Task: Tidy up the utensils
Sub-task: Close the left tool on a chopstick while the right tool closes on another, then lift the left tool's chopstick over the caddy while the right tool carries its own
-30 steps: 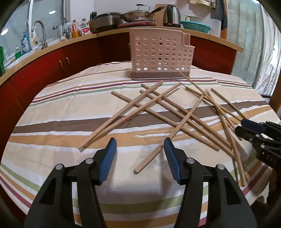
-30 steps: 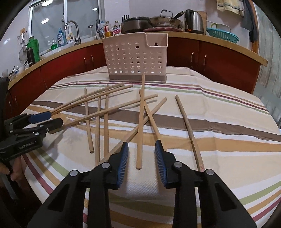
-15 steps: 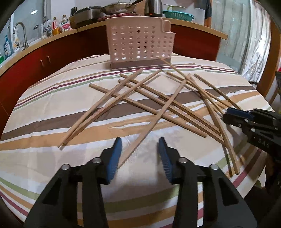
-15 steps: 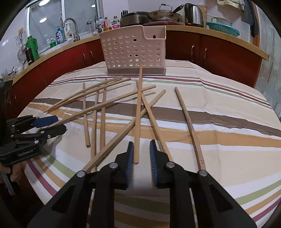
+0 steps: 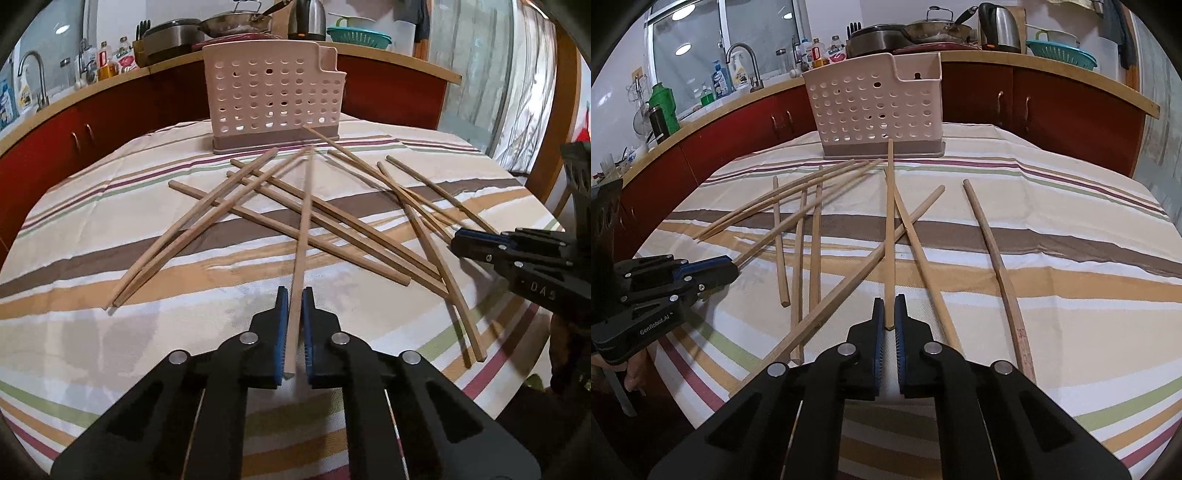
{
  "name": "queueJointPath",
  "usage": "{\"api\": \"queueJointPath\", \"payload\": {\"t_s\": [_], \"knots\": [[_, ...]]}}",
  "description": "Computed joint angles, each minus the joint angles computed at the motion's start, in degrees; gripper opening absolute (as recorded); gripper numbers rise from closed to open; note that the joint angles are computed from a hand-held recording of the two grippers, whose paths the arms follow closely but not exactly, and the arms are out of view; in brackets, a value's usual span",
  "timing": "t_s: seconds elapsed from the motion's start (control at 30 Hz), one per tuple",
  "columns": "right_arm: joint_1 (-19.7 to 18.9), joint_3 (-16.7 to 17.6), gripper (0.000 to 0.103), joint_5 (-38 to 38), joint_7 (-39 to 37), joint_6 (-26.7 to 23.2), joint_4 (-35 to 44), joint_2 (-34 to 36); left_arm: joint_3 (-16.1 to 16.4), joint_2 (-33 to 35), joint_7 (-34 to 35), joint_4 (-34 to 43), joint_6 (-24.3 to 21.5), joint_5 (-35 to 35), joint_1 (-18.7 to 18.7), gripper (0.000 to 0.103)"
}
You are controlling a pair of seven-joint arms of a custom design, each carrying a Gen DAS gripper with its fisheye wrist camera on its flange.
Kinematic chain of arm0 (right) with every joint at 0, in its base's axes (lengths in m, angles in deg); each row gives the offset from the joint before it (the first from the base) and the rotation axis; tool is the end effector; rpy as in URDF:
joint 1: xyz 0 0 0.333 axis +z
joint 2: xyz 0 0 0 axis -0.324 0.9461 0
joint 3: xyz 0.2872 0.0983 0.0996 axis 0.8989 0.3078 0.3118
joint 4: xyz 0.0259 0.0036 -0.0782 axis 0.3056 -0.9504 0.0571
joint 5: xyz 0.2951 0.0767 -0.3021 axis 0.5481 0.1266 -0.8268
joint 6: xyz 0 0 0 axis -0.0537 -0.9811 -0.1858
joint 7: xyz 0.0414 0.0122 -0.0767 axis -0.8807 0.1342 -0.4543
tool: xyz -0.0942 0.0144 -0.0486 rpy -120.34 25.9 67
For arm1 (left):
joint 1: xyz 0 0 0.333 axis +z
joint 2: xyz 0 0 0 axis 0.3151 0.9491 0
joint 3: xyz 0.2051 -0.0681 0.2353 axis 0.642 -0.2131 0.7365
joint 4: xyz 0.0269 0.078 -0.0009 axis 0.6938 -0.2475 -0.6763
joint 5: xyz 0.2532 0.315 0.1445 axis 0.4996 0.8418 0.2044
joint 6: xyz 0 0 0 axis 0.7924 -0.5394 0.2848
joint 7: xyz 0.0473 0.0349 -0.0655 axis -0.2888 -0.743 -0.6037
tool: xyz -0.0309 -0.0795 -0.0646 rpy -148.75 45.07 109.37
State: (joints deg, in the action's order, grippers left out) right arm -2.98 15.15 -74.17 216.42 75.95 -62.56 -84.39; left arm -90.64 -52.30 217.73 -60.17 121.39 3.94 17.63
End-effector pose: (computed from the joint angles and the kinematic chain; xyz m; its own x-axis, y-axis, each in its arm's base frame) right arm 0.4535 0.2807 0.4439 -0.0719 -0.9862 -0.1492 -0.6978 0.1566 -0.6990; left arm 0.5444 -0.0069 0.4311 -0.6329 -0.7737 0.0281 -0.5641 0.4360 -0.7012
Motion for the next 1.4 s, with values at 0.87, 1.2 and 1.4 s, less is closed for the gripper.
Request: {"api": "queueJointPath", "payload": {"t_s": [0.87, 1.2, 1.4], "knots": [[-1.1, 1.4, 0.006, -6.0, 5.5, 0.0, -1.2, -2.2, 0.1, -1.2, 2.5, -1.9, 3.7, -3.6, -0.9, 0.007], [-2.4, 4.2, 0.006, -12.9, 10.5, -3.6, -1.4, -8.5, 2.6, -8.1, 8.4, -4.3, 3.6, -10.7, -2.7, 0.007], [-2.9, 5.7, 0.006, -16.3, 11.9, -5.7, -1.0, -12.3, 4.1, -12.4, 11.0, -4.9, 3.4, -14.7, -3.8, 0.007]]}}
